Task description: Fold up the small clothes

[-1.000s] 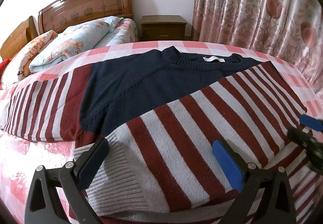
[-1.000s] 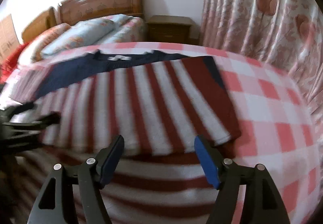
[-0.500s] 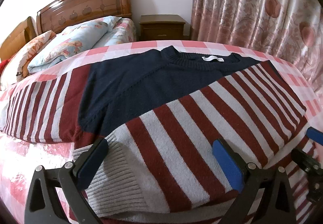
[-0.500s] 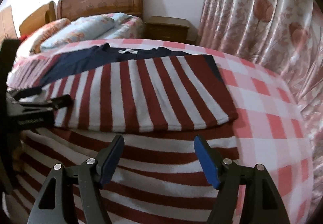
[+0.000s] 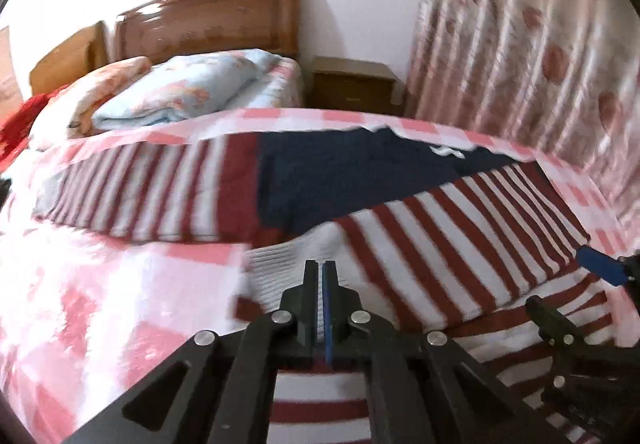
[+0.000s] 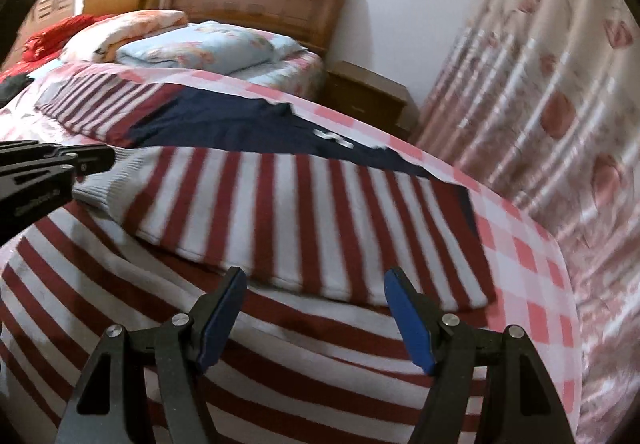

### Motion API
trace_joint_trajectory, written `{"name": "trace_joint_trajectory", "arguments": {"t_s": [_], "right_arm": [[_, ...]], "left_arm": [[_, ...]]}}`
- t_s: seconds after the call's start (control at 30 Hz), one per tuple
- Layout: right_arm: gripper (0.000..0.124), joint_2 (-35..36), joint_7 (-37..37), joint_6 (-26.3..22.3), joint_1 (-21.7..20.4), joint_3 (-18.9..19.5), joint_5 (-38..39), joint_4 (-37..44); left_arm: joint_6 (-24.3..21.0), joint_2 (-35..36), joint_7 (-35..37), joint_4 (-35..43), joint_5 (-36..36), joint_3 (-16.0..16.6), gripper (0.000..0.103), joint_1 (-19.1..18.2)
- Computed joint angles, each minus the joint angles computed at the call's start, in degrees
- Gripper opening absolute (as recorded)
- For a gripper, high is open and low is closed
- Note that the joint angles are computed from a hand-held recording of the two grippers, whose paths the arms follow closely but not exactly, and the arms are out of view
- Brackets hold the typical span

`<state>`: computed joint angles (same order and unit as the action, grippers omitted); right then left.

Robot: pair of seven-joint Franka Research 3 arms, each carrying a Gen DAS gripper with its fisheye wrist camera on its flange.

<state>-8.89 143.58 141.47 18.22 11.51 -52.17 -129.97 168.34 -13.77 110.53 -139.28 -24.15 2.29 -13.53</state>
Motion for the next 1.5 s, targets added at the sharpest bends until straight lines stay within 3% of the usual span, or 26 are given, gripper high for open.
{"name": "trace_joint_trajectory", "arguments": {"t_s": [0.07,0.13,0.2,0.27,0.33,0.4,0.5,0.6,0.77,0.93,1.07,1.2,1.37,1.43,1.5], "right_arm": [[0.073,1.32,-1.36,1.72,0.27,-0.32,1.26,1.16],[0.073,2.54,-3.71,4.68,0.55,-1.1,3.82,1.95],[0.073,3.94,-5.92,6.94,0.79,-1.66,6.41,2.92],[0.073,5.66,-7.04,9.31,0.89,-2.29,8.31,3.91],[0.073,7.59,-8.74,10.65,1.2,-3.05,11.56,4.98],[0.073,9.32,-8.87,11.36,1.67,-3.68,13.2,5.96],[0.073,10.86,-8.66,10.98,2.83,-4.49,14.06,7.33],[0.073,12.87,-10.31,10.07,3.99,-5.24,14.41,10.34],[0.073,16.95,-12.42,10.3,6.04,-6.76,14.46,16.48],[0.073,23.25,-17.09,5.91,8.5,-8.48,17.93,23.15],[0.081,22.43,-15.08,13.31,8.62,-10.68,19.37,19.46],[0.088,22.54,-17.69,14.03,8.99,-11.2,21.75,19.38],[0.089,22.88,-17.78,13.95,9.89,-11.72,22.08,19.78],[0.089,22.96,-17.83,13.83,10.07,-11.94,22.05,19.91],[0.089,23.13,-17.87,13.87,10.19,-12.08,22.17,20.06]], "left_arm": [[2.58,-1.3,0.17,-1.81,0.8,0.59,0.103,0.76],[2.63,-2.35,0.77,-2.71,-0.12,3.23,0.103,0.61],[6.32,-3.48,4.74,-4.21,-6.55,9.32,0.103,-3.53],[4.44,-3.3,6.44,-3.35,-8.93,13.35,0.103,-4.67],[3.62,-2.17,7.01,-2.41,-10.09,13.82,0.103,-2.78],[4.17,-0.96,4.5,-2.12,-8.15,11.46,0.103,2.16],[4.69,0.1,3.82,-1.6,-7.31,10.42,0.103,5.06],[6.46,2.65,0.62,-0.45,-2.85,7.39,0.103,9.26],[6.54,5.43,0.98,1.93,-3.28,7.29,0.103,10.63],[4.66,8.76,0.25,5.32,-2.28,4.45,0.103,14.9],[3.6,11.12,-1.39,7.54,-0.26,1.66,0.103,18.49],[3.1,13.94,-4.51,9.97,3.62,-0.62,0.103,21.61],[-2.81,19.85,2.15,18.77,-7.27,-3.62,0.103,26.65],[-5.58,24.12,0.63,24.4,-11.79,-4.55,0.103,30.05],[-11.15,28.33,2.21,30.61,-20.31,-7.04,0.103,35.08]]}}
